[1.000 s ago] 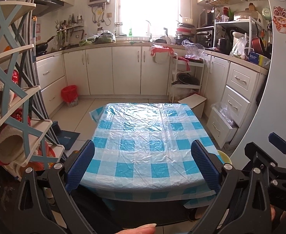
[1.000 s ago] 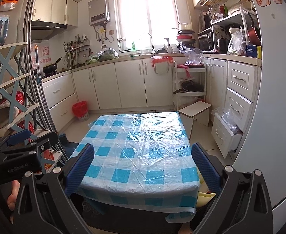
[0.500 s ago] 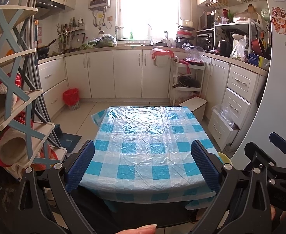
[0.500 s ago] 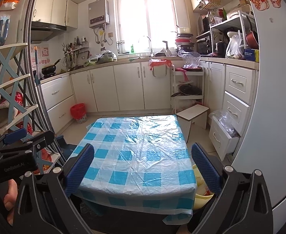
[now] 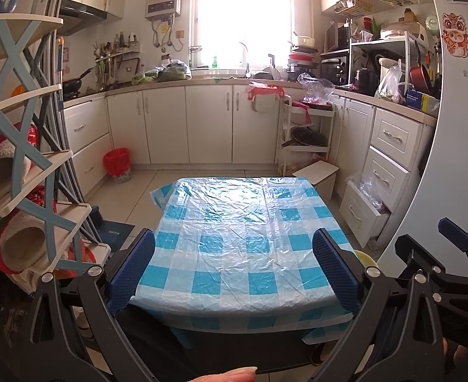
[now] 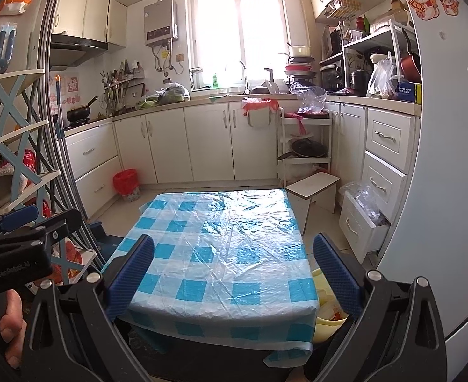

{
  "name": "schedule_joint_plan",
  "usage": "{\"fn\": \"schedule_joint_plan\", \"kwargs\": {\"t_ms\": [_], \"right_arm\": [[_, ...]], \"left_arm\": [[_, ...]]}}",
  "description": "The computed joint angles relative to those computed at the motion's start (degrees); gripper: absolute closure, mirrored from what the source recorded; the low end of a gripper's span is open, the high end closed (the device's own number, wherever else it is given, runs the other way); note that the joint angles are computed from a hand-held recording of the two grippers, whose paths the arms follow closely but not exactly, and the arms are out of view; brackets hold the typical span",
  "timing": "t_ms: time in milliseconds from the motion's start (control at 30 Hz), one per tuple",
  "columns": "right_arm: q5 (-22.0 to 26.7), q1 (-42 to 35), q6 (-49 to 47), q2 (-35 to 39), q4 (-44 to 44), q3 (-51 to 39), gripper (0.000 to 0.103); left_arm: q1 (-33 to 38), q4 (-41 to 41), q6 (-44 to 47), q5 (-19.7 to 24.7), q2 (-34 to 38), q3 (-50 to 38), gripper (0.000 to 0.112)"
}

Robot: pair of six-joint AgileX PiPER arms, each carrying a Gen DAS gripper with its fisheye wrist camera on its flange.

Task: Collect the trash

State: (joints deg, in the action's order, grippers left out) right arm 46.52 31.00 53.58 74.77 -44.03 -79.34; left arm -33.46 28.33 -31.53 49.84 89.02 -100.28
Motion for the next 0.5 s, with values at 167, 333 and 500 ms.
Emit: {"fn": "schedule_joint_plan", "kwargs": {"t_ms": [167,333,500], "right_arm": [[-0.09,-0.20,0.05,-0.28,0.01,0.19,0.007],[-0.10,-0.16,0.13,-0.43,-0.11,0.33,0.007],[-0.13,-0.17,0.22,-0.54,-0.22,0.42,0.007]], "left_arm": [[-0.36,0.53,-0.38,0.26,-0.22,-0.11,0.017],[-0.45,0.58,-0.17,0.38,-0.34,-0.20,0.017],[-0.80,1.11,-0.32,0.69,-0.48,-0.37,0.017]]}}
